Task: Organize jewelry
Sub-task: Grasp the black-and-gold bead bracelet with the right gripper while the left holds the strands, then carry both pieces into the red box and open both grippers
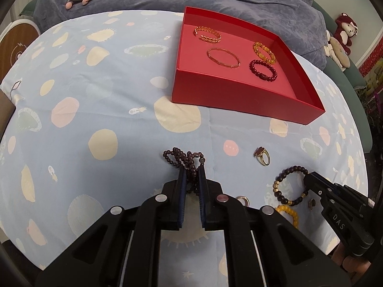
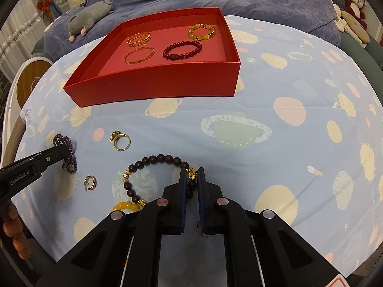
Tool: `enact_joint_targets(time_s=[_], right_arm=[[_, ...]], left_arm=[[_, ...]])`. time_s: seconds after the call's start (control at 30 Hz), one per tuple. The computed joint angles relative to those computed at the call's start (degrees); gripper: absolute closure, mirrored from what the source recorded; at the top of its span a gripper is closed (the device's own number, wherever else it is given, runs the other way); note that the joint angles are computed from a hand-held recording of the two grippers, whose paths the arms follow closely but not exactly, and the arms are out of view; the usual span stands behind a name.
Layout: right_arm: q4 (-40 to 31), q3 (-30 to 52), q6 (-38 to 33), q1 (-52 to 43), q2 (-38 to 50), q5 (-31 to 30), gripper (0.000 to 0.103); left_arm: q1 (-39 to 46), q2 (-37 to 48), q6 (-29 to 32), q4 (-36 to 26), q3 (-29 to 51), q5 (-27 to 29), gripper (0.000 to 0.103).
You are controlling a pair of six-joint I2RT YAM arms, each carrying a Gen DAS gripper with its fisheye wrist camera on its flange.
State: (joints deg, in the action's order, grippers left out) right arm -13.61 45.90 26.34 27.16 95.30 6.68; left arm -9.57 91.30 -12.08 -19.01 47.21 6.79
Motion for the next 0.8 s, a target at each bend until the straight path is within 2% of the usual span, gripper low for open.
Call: enact_joint_targets(time_s=[0.43,0.6,0.8], right_arm=[[-5.5,1.6,0.8,0.9,-10.3,0.7,0.095],[-7.5,6.4,-1.7,-0.8,-10.7,0.5,0.095],[-8.5,16.1,-5.7,-3.8,-5.6,-1.7,0.095]], left_arm=[[-1.0,-5.9,-0.1,-4.8,1.1,1.7,0.094],[-1.4,-5.8,1.1,-7.9,6.8,2.5,0.094],[-1.4,-0.3,2.0,-9.7,17.6,4.3,0.094]])
